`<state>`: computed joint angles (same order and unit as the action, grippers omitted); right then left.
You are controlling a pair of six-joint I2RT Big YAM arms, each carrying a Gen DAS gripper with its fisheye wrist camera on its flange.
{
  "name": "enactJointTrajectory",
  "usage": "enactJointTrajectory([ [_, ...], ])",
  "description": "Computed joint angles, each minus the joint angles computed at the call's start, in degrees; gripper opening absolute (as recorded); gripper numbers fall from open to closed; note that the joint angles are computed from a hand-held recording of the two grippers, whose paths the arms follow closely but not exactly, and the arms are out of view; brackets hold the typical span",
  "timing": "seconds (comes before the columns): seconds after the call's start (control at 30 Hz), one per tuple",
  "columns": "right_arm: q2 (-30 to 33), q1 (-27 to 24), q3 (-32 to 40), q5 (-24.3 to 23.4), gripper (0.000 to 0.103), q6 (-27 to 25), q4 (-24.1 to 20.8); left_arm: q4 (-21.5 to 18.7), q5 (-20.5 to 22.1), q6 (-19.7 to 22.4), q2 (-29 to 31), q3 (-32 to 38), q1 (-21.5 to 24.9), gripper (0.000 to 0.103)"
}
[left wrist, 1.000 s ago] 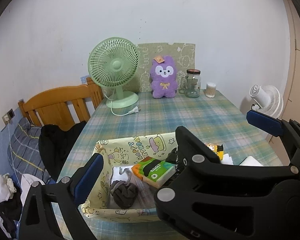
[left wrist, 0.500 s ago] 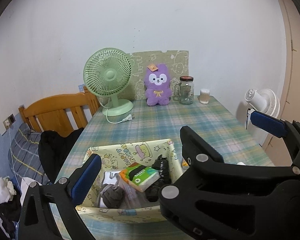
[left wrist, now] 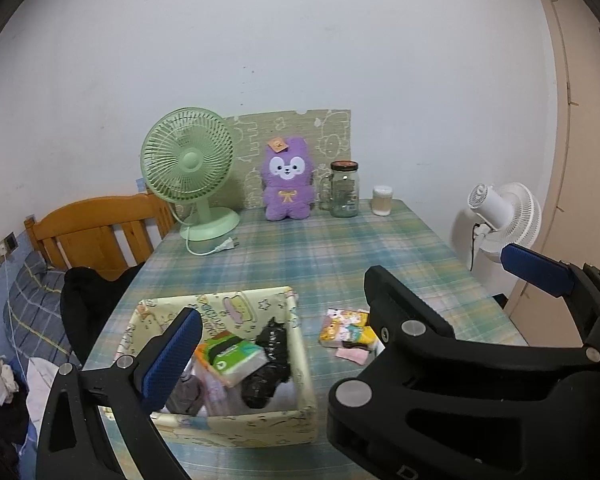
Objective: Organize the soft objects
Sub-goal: 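Withdraw both open tools from the box toward the items on the table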
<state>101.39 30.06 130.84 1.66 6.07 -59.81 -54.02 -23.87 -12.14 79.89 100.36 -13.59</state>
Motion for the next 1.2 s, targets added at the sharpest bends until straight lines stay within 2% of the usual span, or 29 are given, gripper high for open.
enactJointTrajectory([
  [0.37, -3.04, -2.69, -4.77, -0.07, 0.103, -0.79, 2.56, 1.03, -1.39, -1.65, 1.57, 1.01, -3.07, 0.103],
  [0.73, -4.76, -5.63, -8.31, -2.72, 0.103, -1.61, 5.08, 2.90, -4.28, -3.05, 3.27, 1.61, -5.75, 0.103],
  [1.2, -5.47, -8.09, -12.50, -3.07, 0.103, -3.34, 7.39, 3.21, -2.06, -4.03, 6.19, 1.89, -6.90, 0.102],
])
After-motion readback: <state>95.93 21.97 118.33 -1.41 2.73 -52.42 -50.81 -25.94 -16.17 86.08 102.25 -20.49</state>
